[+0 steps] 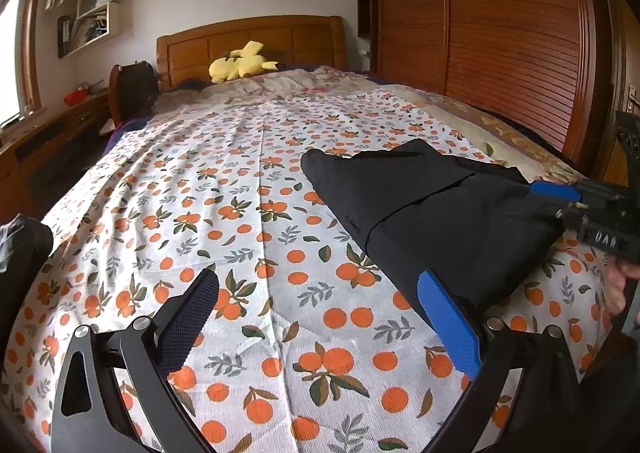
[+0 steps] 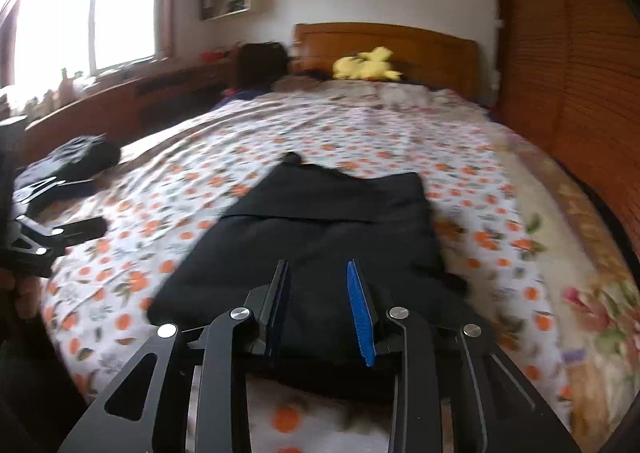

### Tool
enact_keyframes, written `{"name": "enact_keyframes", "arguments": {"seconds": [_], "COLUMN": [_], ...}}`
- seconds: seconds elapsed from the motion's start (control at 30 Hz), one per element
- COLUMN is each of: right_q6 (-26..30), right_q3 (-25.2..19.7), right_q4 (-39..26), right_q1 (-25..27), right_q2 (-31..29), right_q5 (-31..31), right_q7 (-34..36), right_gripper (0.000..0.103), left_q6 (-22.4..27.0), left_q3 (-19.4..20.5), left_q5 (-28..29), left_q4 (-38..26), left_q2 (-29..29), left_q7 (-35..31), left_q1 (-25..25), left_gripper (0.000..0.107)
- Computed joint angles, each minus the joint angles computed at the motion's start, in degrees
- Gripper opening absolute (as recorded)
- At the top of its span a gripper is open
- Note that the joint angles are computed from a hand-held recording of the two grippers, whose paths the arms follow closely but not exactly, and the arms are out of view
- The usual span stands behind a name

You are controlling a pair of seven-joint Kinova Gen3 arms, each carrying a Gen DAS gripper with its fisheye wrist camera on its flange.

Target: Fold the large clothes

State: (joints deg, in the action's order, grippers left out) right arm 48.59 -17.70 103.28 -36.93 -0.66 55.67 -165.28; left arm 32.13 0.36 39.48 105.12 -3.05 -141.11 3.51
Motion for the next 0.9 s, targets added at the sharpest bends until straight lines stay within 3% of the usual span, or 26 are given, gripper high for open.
{"name": "enact_keyframes", "arguments": {"seconds": [0.07,0.3,0.4,0.5,0.63,0.9], "right_q6": [2.46,2.64,2.92,5.72,6.37,3.27], "right_q3": [-0.07,0.44,0.87,0.54,-0.07,0.87], "right_q4": [1.04,2.68,2.11,1.87,3.38,4.64], "right_q1": [0.24,2.23,2.67,1.2,0.81,2.84], "right_q2": [-0.61,-1.09,0.2,0.98,-0.44,-1.52], "right_q5": [0.73,-2.78,-6.49,-5.01,-2.75,-6.19], "right_q7": [-1.97,-1.42,-0.27,-2.22,-5.6,-5.7], "right_gripper": [0.028,0.031,0.04,0.045,0.066,0.067], "left_q6": [0.02,-0.73,-1.75,-1.75,-2.69,0.75], "left_q3": [0.2,2.97,4.57,6.08,7.73,9.11], "left_q5": [0.02,-1.48,-3.35,-5.22,-9.72,-18.9], "left_q4": [-0.44,-4.39,-6.41,-9.78,-14.14,-27.24], "left_q2": [0.64,5.12,7.13,10.24,13.94,23.48], "left_q7": [-0.06,1.38,2.88,4.6,8.16,16.53], "left_q1": [0.15,0.48,0.74,0.9,1.54,2.65], "left_gripper": [0.1,0.1,0.1,0.1,0.1,0.1]}}
